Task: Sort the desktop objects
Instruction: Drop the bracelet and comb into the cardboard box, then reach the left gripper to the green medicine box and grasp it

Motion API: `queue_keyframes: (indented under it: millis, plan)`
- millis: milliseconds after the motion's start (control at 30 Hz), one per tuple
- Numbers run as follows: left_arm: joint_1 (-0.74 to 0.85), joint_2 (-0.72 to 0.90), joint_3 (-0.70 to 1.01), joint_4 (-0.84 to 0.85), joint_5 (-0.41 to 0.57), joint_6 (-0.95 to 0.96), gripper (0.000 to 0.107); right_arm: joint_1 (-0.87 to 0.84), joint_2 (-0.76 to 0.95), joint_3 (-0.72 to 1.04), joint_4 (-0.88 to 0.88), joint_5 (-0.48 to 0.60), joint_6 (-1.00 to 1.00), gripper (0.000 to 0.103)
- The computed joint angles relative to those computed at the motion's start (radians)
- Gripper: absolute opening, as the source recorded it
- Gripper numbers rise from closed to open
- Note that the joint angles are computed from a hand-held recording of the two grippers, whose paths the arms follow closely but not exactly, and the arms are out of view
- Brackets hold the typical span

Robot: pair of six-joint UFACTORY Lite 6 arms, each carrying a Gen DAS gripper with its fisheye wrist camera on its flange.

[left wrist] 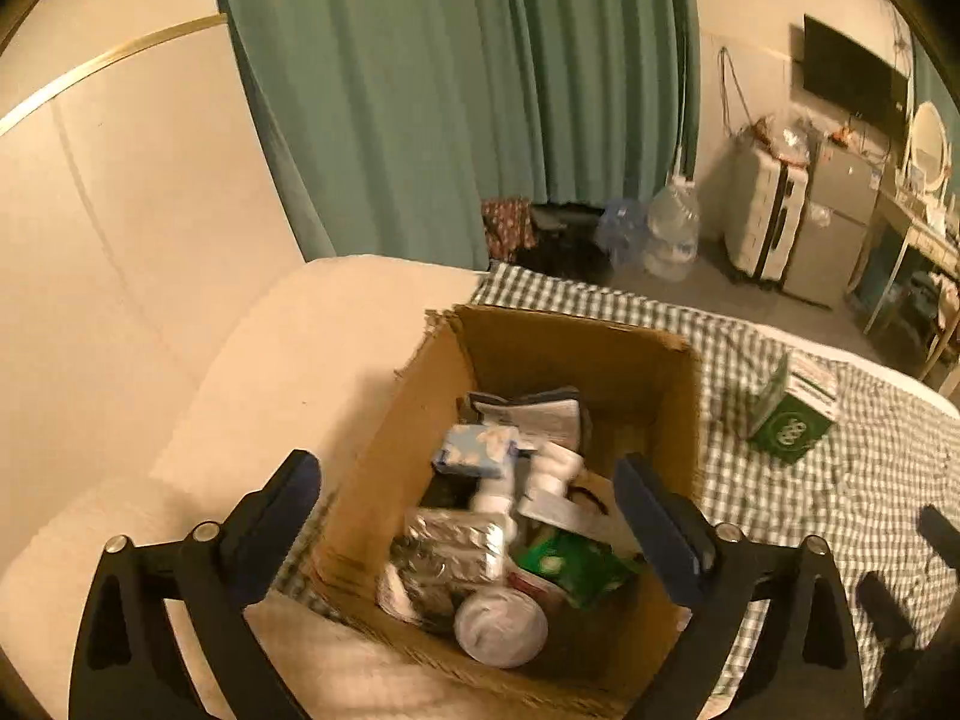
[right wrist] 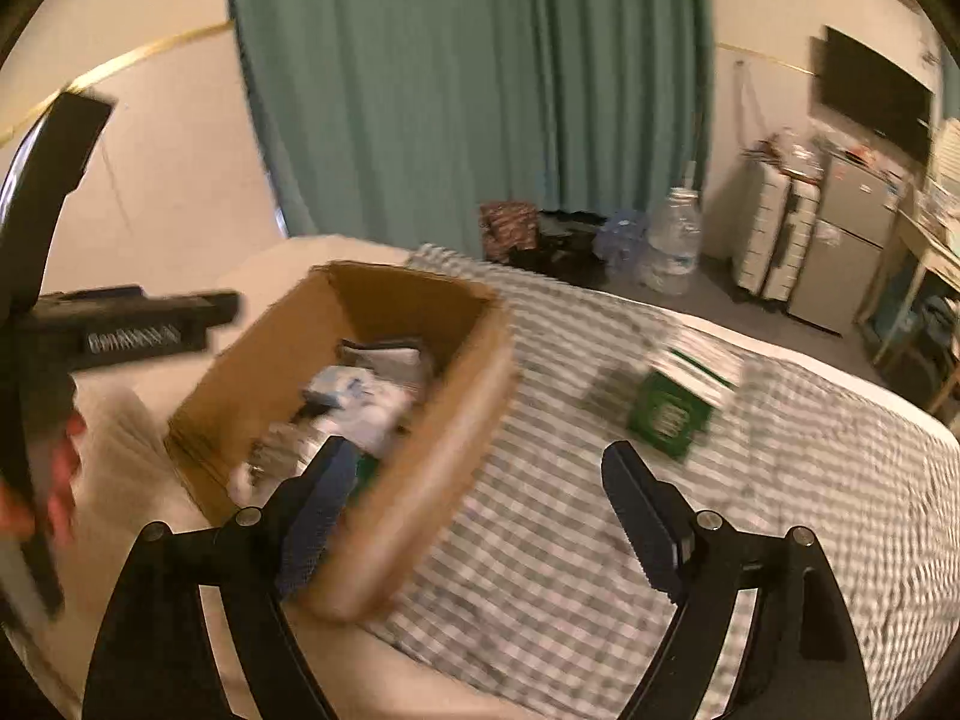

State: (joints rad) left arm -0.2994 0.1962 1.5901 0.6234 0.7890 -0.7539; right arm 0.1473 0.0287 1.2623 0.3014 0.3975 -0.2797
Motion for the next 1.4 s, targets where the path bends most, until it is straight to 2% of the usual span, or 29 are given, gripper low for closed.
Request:
queue_keyframes:
  millis: [100,133,200,233,300,367,433,567,733,900,1000,1167,1300,1400]
  plan:
    - [-0.103,-0.123,-0.21,0.085,-0.083,-0.269,0.103,-0.16,-0.191,-0.206,0.009,-0.046,-0.056,0.087]
    - [-0.153,-0.153,-0.28,0.083,-0.109,-0.374,0.103,-0.232,-0.251,-0.272,0.064,-0.062,-0.114,0.087]
    - [-0.244,-0.177,-0.4,0.134,-0.204,-0.583,0.103,-0.396,-0.352,-0.399,0.265,-0.063,-0.297,0.088]
    - [-0.307,-0.169,-0.454,0.165,-0.259,-0.688,0.103,-0.497,-0.391,-0.444,0.37,-0.028,-0.389,0.088]
    - [-0.392,-0.098,-0.455,0.216,-0.265,-0.812,0.103,-0.645,-0.356,-0.443,0.532,0.029,-0.564,0.088]
    - [-0.446,0.009,-0.377,0.162,-0.25,-0.776,0.103,-0.725,-0.302,-0.392,0.561,0.071,-0.608,0.088]
    - [-0.489,0.135,-0.229,0.104,-0.173,-0.696,0.103,-0.8,-0.269,-0.356,0.666,0.109,-0.737,0.088]
    - [-0.529,0.302,-0.004,0.139,-0.077,-0.644,0.103,-0.874,-0.192,-0.324,0.884,0.127,-0.985,0.089]
    - [-0.56,0.468,0.187,0.242,-0.091,-0.663,0.103,-0.904,-0.005,-0.232,1.016,0.185,-1.086,0.089]
    - [-0.563,0.64,0.417,0.188,-0.043,-0.532,0.103,-0.918,0.138,-0.145,1.038,0.169,-1.13,0.089]
    - [-0.556,0.678,0.457,0.186,-0.064,-0.526,0.103,-0.932,0.196,-0.107,1.047,0.164,-1.142,0.089]
    - [-0.545,0.654,0.326,0.224,-0.176,-0.617,0.103,-0.93,0.195,-0.136,1.074,0.141,-1.187,0.089]
    - [-0.516,0.6,0.259,0.223,-0.222,-0.656,0.103,-0.902,0.161,-0.172,1.044,0.107,-1.174,0.089]
    - [-0.463,0.615,0.337,0.13,-0.246,-0.497,0.103,-0.872,0.111,-0.216,1.062,0.059,-1.193,0.089]
